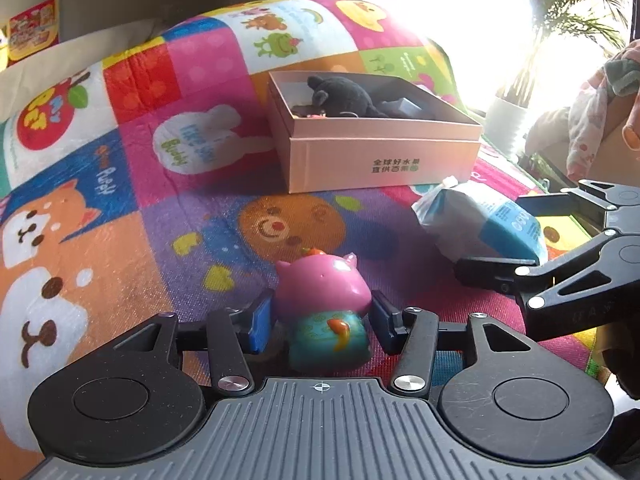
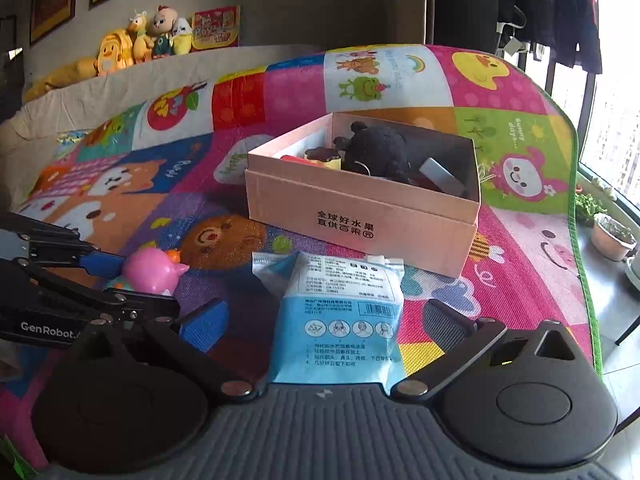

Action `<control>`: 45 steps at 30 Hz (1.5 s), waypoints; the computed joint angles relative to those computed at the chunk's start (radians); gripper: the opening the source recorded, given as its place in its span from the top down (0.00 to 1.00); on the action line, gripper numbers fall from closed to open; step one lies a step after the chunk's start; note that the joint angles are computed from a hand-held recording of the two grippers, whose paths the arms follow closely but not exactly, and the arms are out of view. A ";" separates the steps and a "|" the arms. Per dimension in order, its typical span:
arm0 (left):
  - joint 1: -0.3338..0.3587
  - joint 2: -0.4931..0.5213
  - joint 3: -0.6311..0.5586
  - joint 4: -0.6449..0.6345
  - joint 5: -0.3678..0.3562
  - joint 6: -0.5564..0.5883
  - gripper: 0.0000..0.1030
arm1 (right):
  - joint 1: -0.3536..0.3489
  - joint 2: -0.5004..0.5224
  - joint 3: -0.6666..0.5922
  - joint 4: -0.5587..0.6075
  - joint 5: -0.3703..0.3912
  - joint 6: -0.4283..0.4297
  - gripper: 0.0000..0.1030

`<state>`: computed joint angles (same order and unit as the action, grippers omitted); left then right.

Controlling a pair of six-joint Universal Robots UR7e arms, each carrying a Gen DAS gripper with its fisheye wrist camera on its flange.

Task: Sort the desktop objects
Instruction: 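Grasp the pink-green toy with the left tool while the right tool grasps the wipes packet, then lift the pink-green toy with the left tool while the right tool lifts the packet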

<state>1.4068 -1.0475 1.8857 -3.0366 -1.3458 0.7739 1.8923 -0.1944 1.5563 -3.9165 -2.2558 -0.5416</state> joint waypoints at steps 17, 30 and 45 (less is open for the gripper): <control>0.023 -0.002 0.011 -0.067 0.017 -0.017 0.06 | -0.030 -0.063 0.128 -0.023 -0.114 0.163 0.00; 0.016 0.004 0.014 -0.065 0.042 -0.004 0.00 | -0.027 -0.011 0.079 -0.105 -0.129 0.130 0.00; 0.010 0.005 0.014 -0.056 0.063 0.011 0.00 | -0.044 -0.093 0.192 -0.244 0.051 0.153 0.00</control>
